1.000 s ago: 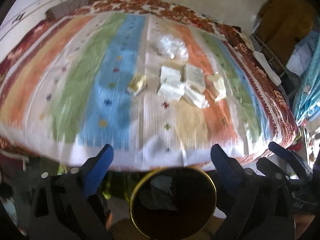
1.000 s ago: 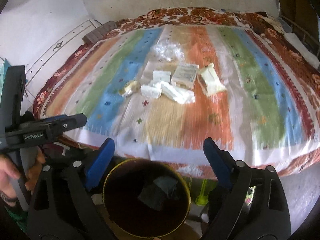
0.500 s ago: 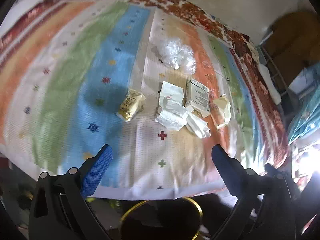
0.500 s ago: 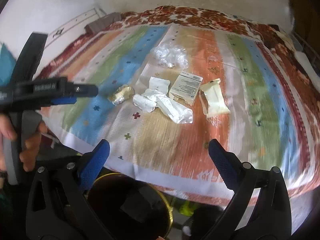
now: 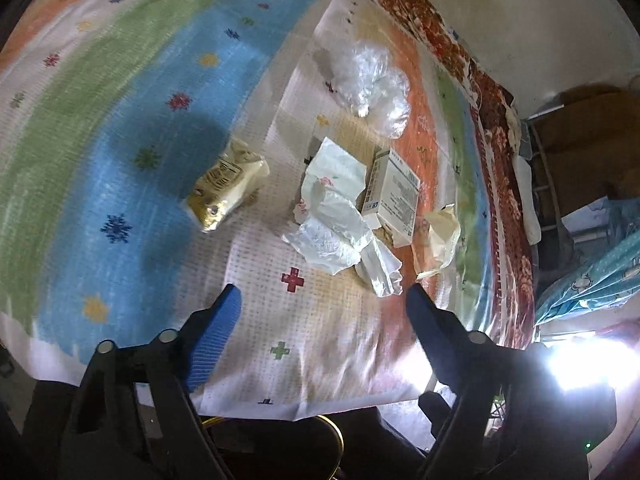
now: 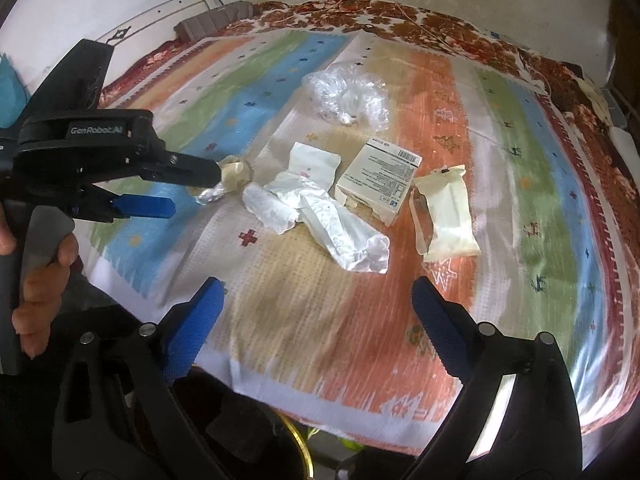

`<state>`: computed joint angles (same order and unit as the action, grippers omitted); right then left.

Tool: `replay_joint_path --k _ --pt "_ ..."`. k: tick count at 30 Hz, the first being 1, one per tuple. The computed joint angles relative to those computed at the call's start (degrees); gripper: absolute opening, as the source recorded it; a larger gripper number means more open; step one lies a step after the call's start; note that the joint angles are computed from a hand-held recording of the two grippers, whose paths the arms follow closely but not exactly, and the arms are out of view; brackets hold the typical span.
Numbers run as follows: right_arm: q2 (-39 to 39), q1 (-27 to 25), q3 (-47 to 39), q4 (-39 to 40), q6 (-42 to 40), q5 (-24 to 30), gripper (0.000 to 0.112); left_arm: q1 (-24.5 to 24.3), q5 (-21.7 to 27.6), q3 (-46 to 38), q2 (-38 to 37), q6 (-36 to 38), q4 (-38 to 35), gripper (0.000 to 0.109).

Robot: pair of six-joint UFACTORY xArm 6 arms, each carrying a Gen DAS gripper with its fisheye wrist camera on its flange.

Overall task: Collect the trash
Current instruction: 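Move both open grippers back toward the trash on the blanket, then grasp the white tissue with the left gripper while the right gripper grasps the crumpled tissue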

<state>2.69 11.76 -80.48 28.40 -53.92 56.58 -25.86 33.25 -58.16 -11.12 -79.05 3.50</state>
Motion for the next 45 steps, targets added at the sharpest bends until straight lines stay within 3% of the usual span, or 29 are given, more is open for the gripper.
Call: replay_joint_path --k 7,12,22,26,31,34,45 --pt "2.18 1.71 0.56 -1.47 -1.42 -4.11 0.082 1.41 -3.11 0.13 2.82 0.44 -3.27 0.065" --pt "5.1 2.72 -0.9 -3.46 -0.2 -5.8 0.074 2.08 -2.66 -1.61 5.33 2.5 -5.46 0.05" --pt "10.23 4.46 -3.91 -6.74 -0.18 -8.66 0.055 3.37 -1.81 -4.9 9.64 2.91 -5.82 0.033" --pt "11.91 4.74 -5.31 -7.28 -0.23 -8.12 0.047 3.47 -0.34 -6.82 11.55 3.53 -6.22 0.026" --pt "12.97 4.91 -5.54 -9.14 0.64 -8.1 0.015 3.6 1.26 -7.94 12.31 3.74 -5.41 0.011" --pt "13.98 4.32 -6.92 -9.69 3.14 -7.11 0.002 3.66 1.97 -8.18 12.01 3.37 -4.88 0.007" --pt "17.28 1.72 -16.92 -5.56 9.02 2.54 0.0 2.65 11.45 -14.3 10.55 3.9 1.93 0.003"
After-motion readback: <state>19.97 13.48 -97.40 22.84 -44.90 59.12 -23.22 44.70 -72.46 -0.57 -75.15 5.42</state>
